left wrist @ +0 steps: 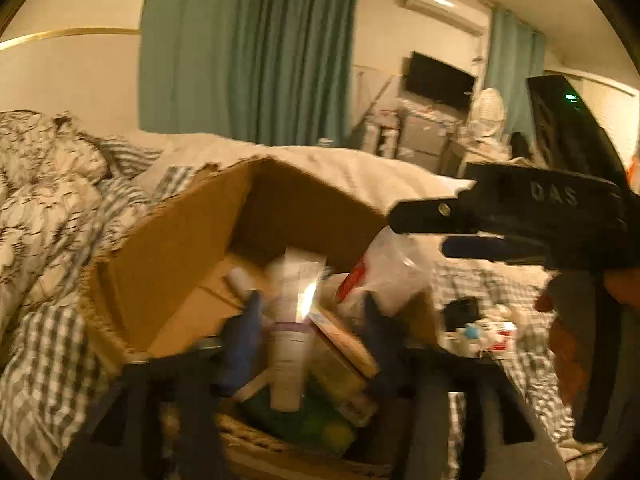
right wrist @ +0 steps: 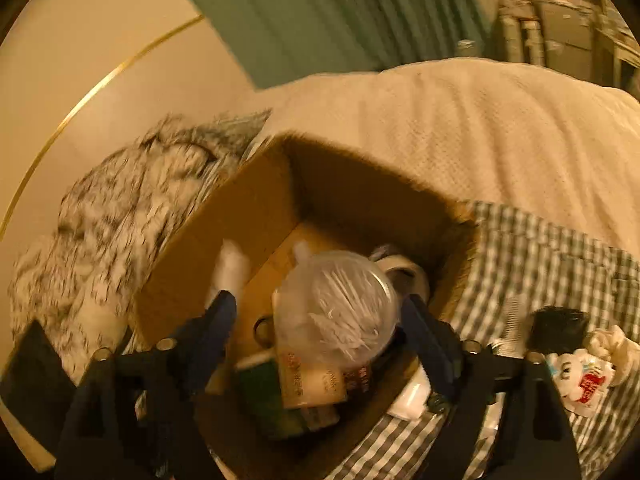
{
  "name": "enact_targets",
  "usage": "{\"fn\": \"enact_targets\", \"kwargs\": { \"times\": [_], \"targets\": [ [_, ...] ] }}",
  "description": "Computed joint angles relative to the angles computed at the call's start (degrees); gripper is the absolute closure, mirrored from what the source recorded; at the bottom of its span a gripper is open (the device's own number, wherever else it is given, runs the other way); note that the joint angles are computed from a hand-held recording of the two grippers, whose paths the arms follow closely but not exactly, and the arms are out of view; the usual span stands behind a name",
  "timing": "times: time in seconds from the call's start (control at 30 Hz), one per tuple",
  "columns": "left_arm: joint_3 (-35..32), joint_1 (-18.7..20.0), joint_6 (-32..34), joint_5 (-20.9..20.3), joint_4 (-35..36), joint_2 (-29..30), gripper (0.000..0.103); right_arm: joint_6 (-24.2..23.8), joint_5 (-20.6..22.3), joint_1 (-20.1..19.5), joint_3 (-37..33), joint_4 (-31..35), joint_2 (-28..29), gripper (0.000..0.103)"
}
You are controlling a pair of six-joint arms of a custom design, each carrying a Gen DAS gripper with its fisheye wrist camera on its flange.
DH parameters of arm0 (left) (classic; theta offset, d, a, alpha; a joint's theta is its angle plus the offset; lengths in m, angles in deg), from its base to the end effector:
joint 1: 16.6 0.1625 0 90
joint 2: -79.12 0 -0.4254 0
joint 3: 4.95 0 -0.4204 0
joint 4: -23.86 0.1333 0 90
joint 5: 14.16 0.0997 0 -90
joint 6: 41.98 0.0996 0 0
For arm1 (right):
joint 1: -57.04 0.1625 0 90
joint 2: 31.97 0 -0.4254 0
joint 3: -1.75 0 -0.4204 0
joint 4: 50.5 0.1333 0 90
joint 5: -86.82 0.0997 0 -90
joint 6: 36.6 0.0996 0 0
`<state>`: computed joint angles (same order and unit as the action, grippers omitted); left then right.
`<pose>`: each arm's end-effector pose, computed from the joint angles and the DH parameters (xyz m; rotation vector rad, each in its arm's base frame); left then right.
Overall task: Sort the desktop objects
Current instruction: 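Drop the toothpaste tube and plastic bottle into the cardboard box, then grasp the white figurine with the left gripper while the right grasps the cloth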
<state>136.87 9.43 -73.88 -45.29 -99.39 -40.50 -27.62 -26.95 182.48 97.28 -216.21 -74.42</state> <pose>-0.1617 -0.3222 0.3420 0.5240 2.2857 -1.1326 0.4780 -0.5110 0.0678 0.5285 -2.7654 0.7449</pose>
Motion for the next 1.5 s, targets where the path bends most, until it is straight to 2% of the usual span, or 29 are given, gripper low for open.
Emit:
{"fn": "enact_targets", "kwargs": {
  "times": [0.03,0.1,0.17,0.23,0.3,0.33,0.4,0.43,0.5,0.6,0.77,0.87,0.93,1.03,1.17,1.2,1.3,1.4,1.5],
  "targets": [
    [-0.06,-0.83,-2.36,1.16,2.62,0.14,0.0,-0.04,-0.4,0.13,0.74,-0.43,-0.86,0.018],
    [-0.08,-3.04,-7.32,4.0,8.9,-0.46,0.0,-0.07,-2.25,0.68,2.33,-1.05,-2.55,0.018],
    [-0.37,-4.02,-9.25,3.76,11.73,-0.84,0.0,-0.11,-3.32,1.14,4.52,-0.7,-5.1,0.018],
    [-1.36,-5.29,-15.73,4.03,18.78,-1.28,0.0,0.75,-5.52,1.94,7.31,-0.05,-8.39,0.018],
    [-2.39,-7.67,-23.58,2.5,26.95,-2.69,0.0,1.42,-7.55,2.85,10.66,0.93,-12.45,0.018],
    [-2.49,-8.52,-25.01,1.85,28.39,-3.31,0.0,1.27,-8.56,3.28,12.11,1.36,-14.24,0.018],
    [-2.65,-10.65,-29.03,0.78,32.64,-4.6,0.0,-0.76,-12.1,4.22,16.15,1.11,-18.89,0.018],
    [-3.37,-12.39,-33.89,0.2,37.58,-4.33,0.0,-2.02,-13.64,4.47,17.85,0.92,-20.93,0.018],
    [-4.07,-14.87,-39.85,-0.61,42.84,-3.65,0.0,-4.18,-17.31,4.9,20.89,1.26,-24.53,0.018],
    [-3.64,-19.41,-47.34,-1.81,45.37,-2.45,0.0,-6.68,-18.14,3.55,24.7,3.7,-29.46,0.018],
    [-0.27,-23.09,-48.45,-3.74,39.09,1.38,0.0,-9.31,-16.34,-0.92,29.19,2.13,-33.51,0.018],
    [1.13,-21.28,-43.7,-5.29,31.02,8.09,0.0,-12.62,-16.67,-4.04,30.72,-0.97,-34.0,0.018],
    [0.74,-18.54,-39.39,-6.96,25.25,14.59,0.0,-14.64,-16.45,-5.9,31.0,-1.85,-34.25,0.018],
    [0.78,-14.86,-30.22,-8.46,12.94,22.58,0.0,-14.24,-10.75,-10.67,31.39,-1.62,-35.55,0.022],
    [-0.62,-10.12,-21.9,-8.78,-2.04,32.77,0.0,-14.35,-6.91,-15.4,30.0,-0.27,-33.64,0.024],
    [-1.96,-7.69,-19.18,-10.3,-6.93,36.25,0.0,-14.5,-6.68,-16.04,29.58,-0.06,-32.74,0.024],
    [-4.65,-3.68,-15.67,-11.81,-14.14,42.84,0.0,-14.77,-6.49,-17.93,27.93,1.38,-29.82,0.028],
    [-7.01,-0.53,-13.7,-11.45,-19.25,48.32,0.0,-15.91,-6.46,-19.08,26.34,2.27,-27.13,0.029],
    [-8.89,1.94,-11.95,-11.38,-22.32,51.96,0.0,-16.89,-8.66,-19.65,25.07,1.56,-24.57,0.03]
  ]
}}
